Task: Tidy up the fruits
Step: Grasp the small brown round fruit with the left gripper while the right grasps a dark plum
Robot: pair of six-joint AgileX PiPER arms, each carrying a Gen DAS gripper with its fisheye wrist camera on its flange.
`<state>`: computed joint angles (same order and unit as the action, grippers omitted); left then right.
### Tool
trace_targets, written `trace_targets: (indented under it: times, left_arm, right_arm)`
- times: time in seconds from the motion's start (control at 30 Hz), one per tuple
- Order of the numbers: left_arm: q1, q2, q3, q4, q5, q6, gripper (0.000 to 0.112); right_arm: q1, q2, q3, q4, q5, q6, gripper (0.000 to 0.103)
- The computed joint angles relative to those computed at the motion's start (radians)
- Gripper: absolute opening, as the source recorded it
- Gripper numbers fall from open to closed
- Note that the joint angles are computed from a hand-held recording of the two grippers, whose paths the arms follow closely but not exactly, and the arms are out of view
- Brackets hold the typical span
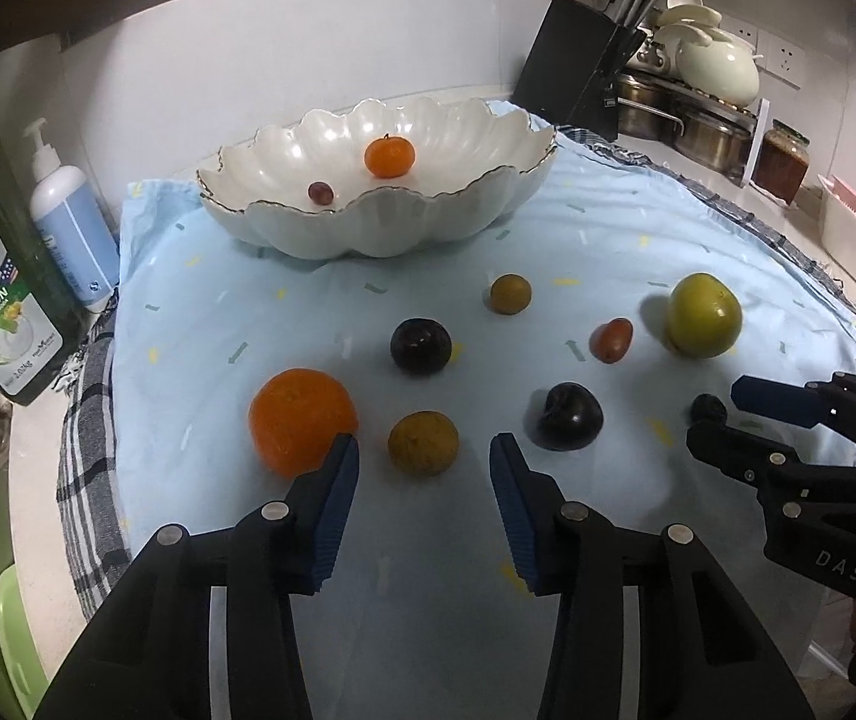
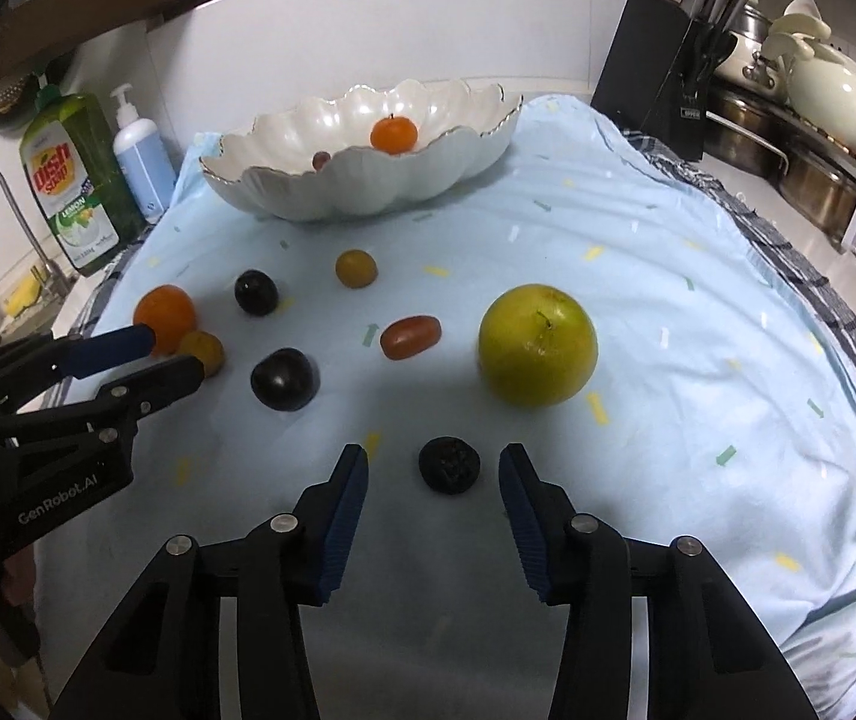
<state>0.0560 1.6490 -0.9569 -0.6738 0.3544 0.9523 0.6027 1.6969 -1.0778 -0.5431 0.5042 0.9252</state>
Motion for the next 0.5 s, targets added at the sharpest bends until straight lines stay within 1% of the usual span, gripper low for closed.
trace_targets:
  times: [0.1, 0.23, 0.3, 0.37, 0.5]
  left_arm:
    - [-0.001, 0.02, -0.015, 0.004, -0.002, -0.004, 0.045]
    - [-0.003, 0.041, -0.033, 0.002, 0.01, -0.008, 0.042]
    - [-0.005, 0.051, -0.041, 0.01, 0.016, -0.016, 0.037]
    - [-0.001, 0.064, -0.056, 0.007, 0.038, -0.016, 0.033]
    - [-0.004, 0.064, -0.049, 0.005, 0.019, -0.007, 0.027]
  right_arm:
    - [-0.007, 0.016, -0.01, 0.01, 0.0, -0.014, 0.041]
    - [-0.018, 0.03, -0.019, 0.029, 0.0, -0.032, 0.037]
    - [-0.015, 0.034, -0.023, 0.007, 0.007, -0.018, 0.032]
    - [-0.013, 0.038, -0.027, -0.008, 0.015, -0.005, 0.03]
    - [-0.008, 0.04, -0.026, -0.036, 0.022, 0.017, 0.025]
